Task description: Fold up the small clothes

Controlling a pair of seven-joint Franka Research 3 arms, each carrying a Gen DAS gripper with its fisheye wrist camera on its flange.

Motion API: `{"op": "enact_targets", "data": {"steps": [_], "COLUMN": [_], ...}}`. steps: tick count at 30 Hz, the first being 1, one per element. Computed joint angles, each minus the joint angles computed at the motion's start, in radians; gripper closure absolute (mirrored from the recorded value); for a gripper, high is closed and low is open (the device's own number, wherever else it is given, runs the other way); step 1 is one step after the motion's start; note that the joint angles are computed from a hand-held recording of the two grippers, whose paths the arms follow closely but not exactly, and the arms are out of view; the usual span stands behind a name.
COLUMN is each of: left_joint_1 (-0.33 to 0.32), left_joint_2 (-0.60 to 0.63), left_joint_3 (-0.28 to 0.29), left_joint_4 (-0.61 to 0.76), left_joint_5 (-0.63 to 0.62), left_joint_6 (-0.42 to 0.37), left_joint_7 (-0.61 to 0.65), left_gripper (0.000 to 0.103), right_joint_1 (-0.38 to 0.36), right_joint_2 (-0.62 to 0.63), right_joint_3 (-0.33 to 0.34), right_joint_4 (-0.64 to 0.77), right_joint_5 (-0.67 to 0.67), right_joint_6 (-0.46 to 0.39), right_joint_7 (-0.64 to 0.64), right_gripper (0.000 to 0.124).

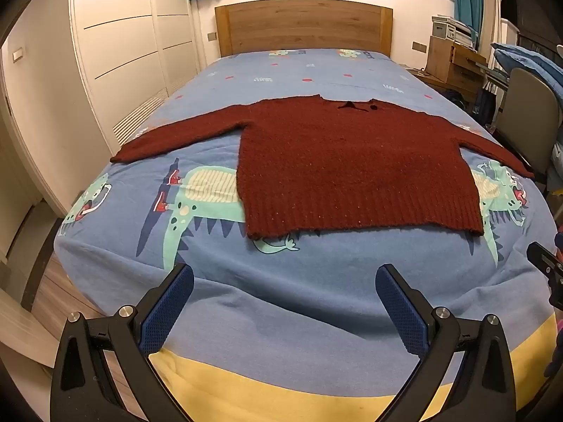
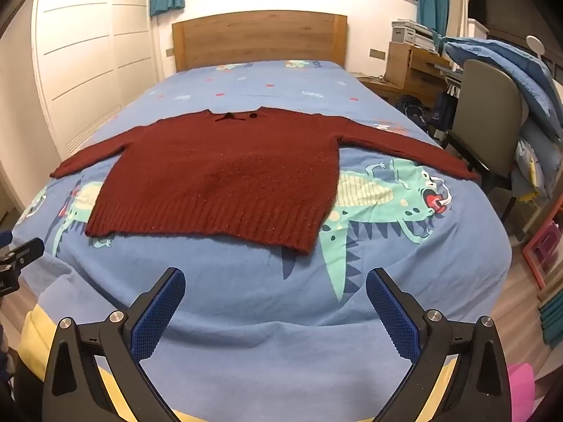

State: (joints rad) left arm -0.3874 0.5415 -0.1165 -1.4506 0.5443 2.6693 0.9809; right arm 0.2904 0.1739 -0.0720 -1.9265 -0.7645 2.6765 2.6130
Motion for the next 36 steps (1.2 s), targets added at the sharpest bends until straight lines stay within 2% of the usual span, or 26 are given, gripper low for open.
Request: {"op": "enact_targets", "data": {"steps": [9, 10, 18, 36], "left_joint_1": [-0.007, 0.007, 0.018, 0.023], "left_joint_2": [0.002, 0.004, 0.009, -0.001], "left_joint_3": [0.0, -0.014, -0.022, -0.028], "left_joint_4": [-0.003, 0.0, -0.013, -0.022], "left_joint_5": [0.002, -0.018, -0.048, -0.081], "left_joint_6": [0.0, -0.002, 0.018, 0.039], "left_joint_7": [-0.012, 0.008, 0.032, 0.064], "left_gripper": [0.001, 0.001, 0.001, 0.001], "right_joint_1": [0.004, 0.004, 0.006, 0.004], "right_joint_2": [0.006, 0.006, 0.006, 0.003], "right_joint_3": [0.0, -0.001, -0.001, 0.0], "right_joint_4": [0.005, 0.006, 0.007, 0.003], "right_joint_5": [0.004, 0.004, 0.007, -0.002], "right_joint_6": [-0.006, -0.007, -0.01, -0.009], "right_joint_7": [-0.002, -0.003, -0.006, 0.002], "right_gripper": [0.021, 0.021, 0.021, 0.021]}}
